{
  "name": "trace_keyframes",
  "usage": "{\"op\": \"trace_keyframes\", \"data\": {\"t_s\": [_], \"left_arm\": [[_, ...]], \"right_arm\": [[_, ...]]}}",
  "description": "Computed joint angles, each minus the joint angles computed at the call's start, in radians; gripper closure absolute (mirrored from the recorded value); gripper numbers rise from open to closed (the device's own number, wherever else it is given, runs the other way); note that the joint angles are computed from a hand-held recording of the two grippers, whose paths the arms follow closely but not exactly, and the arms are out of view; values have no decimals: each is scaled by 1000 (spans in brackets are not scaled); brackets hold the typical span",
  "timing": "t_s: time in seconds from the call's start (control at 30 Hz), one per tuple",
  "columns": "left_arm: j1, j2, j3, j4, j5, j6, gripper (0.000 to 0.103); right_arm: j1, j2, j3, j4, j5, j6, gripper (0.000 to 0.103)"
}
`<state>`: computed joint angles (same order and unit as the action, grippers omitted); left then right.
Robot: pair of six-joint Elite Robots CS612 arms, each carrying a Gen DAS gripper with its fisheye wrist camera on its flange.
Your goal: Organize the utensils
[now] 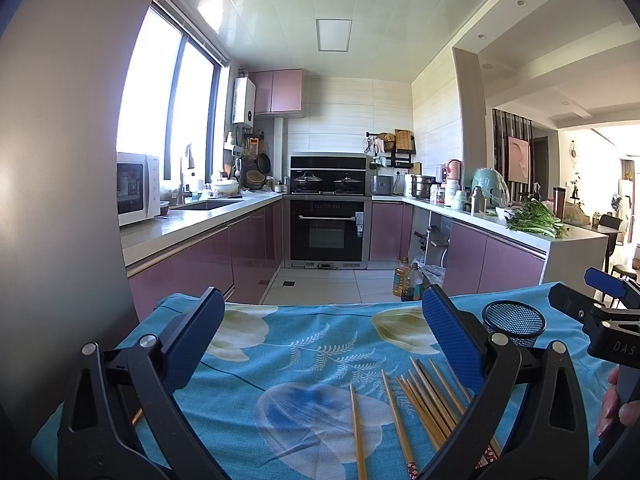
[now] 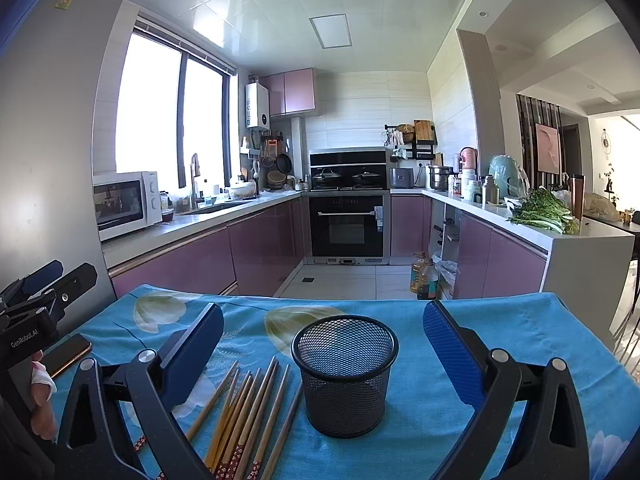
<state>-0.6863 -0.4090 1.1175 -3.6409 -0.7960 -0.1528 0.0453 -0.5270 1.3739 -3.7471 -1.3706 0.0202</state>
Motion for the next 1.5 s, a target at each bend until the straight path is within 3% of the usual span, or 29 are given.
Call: {"op": "trace_keyframes", "data": {"t_s": [0.37, 0.63, 0.9, 1.07, 1.27, 1.4, 1.5], "left_arm": [[3, -7, 6, 39, -14, -15, 5], [20, -23, 14, 204, -95, -59, 5], [38, -17, -11, 419, -188, -82, 6], [51, -2, -45, 550, -251, -104, 19], [69, 15, -91, 677, -344, -122, 32], [74, 30, -126, 741, -380, -117, 42], [77, 38, -150, 793, -404, -117, 43]], "right_arm": [[-8, -13, 12, 39, 63, -14, 6], [-2, -33, 28, 194, 170, -130, 6], [7, -34, 0, 492, 178, -222, 36], [4, -26, -34, 602, 164, -197, 56], [5, -12, -76, 717, 144, -189, 70], [7, -5, -98, 770, 136, -185, 72], [7, -1, -110, 798, 133, -190, 73]]}}
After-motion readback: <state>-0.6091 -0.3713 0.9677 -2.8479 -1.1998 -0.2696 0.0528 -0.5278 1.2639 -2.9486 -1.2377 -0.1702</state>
